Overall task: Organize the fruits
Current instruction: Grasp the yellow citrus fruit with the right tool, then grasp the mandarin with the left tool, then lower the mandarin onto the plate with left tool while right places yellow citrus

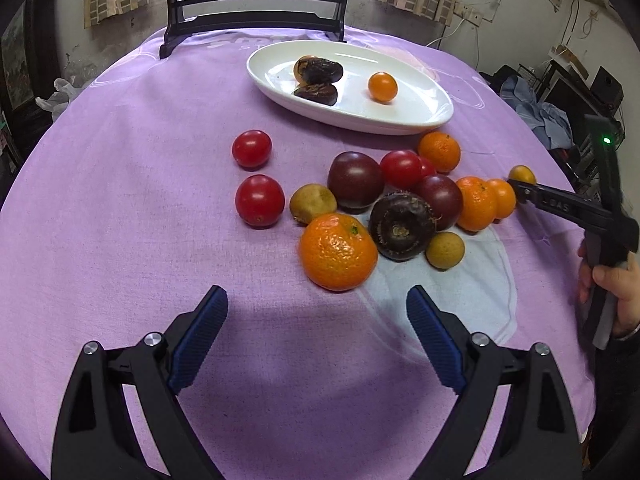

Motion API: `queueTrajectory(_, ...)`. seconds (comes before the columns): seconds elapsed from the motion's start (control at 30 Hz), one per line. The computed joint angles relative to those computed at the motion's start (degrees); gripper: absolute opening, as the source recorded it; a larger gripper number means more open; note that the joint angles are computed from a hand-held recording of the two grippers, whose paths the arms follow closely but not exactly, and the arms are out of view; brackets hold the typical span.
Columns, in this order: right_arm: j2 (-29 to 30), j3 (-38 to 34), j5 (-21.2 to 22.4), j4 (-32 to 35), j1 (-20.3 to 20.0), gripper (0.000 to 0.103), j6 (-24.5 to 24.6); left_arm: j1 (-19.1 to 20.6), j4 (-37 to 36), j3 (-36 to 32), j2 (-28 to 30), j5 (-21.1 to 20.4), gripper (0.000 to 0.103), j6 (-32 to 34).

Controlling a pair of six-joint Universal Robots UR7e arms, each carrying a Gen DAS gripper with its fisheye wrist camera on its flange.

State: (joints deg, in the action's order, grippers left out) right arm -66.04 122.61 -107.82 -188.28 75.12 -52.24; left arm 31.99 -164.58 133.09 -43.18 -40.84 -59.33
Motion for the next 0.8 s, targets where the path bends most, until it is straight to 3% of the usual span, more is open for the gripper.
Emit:
queueTrajectory(0.27,-8.6,7.5,9.5,3.4,-2.0,0.038,-1.8,1.7,4.5,-2.7,0.7,-0.5,0.086,-2.6)
queueTrajectory(0.47,-9.6,9.0,11.8,5.0,-2.5,0.038,-4.0,2.8,9.7,-5.8,1.6,1.2,0.082,-5.3)
queueTrajectory(0.53,-10.0,9.0,12.6,5.9,-2.8,0.038,-4.1,2.6,13.5,-7.2,2.4,3.2,0.065,-5.8)
queueTrajectory(0.63,-10.6,9.3,13.6,6.1,-3.2,0.038,-4.1,1.7,9.9,-6.9,3.1,2.8,0.043,-1.0)
queueTrajectory(0.73,-10.9,9.6,13.9,6.3,-3.1,0.038,-4.3,1.0,5.9,-5.7,2.4,0.4,0.043,3.6)
queueTrajectory(0.8,-11.3,10.1,14.2,6.7,-2.8,0.038,-4.8,-0.1,4.6,-4.8,1.4,1.0,0.043,5.0)
